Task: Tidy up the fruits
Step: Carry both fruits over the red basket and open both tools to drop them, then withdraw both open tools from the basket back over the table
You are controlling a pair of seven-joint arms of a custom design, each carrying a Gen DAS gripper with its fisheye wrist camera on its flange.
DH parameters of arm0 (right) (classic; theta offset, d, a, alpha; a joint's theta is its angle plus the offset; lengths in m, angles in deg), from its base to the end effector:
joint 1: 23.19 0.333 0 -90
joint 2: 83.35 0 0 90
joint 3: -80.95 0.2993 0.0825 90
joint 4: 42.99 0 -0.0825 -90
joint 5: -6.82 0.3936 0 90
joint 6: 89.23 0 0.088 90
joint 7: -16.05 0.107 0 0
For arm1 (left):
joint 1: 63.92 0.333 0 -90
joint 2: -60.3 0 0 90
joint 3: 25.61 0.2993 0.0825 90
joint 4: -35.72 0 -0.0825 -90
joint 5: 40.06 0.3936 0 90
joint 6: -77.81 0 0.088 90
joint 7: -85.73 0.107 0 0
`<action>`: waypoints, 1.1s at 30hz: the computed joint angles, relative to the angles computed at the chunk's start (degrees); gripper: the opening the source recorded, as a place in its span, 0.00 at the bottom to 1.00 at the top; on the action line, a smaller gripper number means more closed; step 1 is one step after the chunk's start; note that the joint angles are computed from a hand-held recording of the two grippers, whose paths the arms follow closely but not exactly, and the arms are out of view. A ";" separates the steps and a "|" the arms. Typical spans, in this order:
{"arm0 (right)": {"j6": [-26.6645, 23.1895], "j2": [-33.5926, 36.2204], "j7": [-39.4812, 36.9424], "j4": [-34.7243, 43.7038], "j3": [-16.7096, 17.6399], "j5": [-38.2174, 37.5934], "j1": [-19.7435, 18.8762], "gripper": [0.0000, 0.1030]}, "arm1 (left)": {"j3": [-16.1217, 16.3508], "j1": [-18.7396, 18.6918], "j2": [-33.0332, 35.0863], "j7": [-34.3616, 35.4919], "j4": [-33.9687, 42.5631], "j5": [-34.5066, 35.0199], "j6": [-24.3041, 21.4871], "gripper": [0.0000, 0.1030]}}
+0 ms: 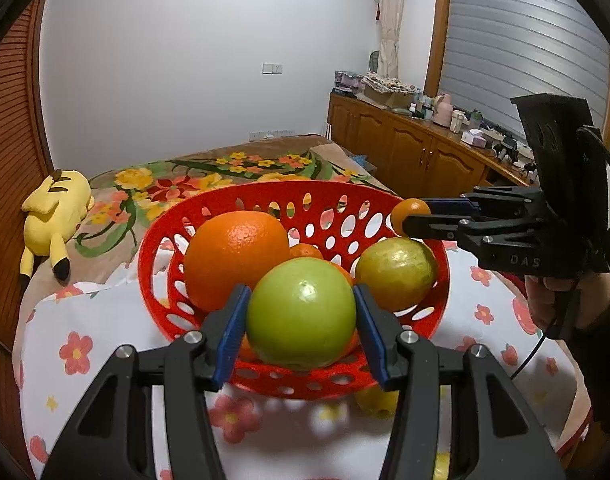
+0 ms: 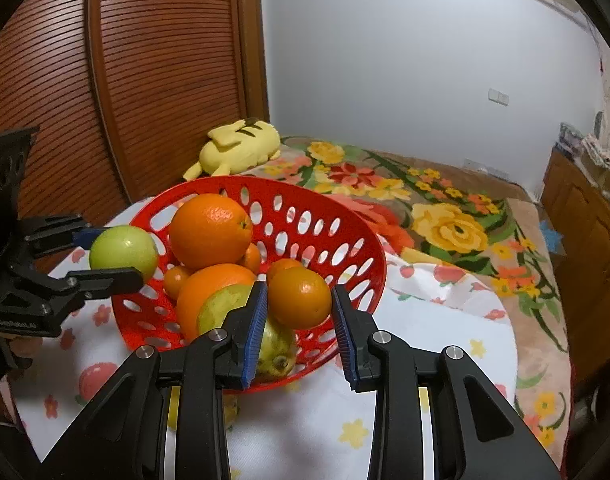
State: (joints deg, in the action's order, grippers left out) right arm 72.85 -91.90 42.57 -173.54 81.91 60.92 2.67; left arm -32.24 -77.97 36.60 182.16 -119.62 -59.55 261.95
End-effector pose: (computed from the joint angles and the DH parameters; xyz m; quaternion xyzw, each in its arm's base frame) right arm 0.5001 0.2070 0.4597 -0.8379 0.3561 -0.1481 0.3862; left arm 0.4217 -0.1259 0.4412 -0.5905 0.6762 -0.3712 0.2370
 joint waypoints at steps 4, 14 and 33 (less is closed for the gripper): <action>-0.67 1.79 0.52 1.63 0.22 -0.82 -0.73 0.31 | 0.50 -0.49 1.57 0.21 1.08 -0.02 -0.13 0.50; -1.04 2.09 -1.92 2.17 1.25 2.05 -1.73 0.38 | -1.21 1.03 3.16 0.03 2.31 0.36 -0.95 0.50; 2.73 -4.45 1.38 -4.27 -0.97 -0.20 1.39 0.48 | -1.06 0.23 2.98 -0.48 1.57 0.45 -0.01 0.54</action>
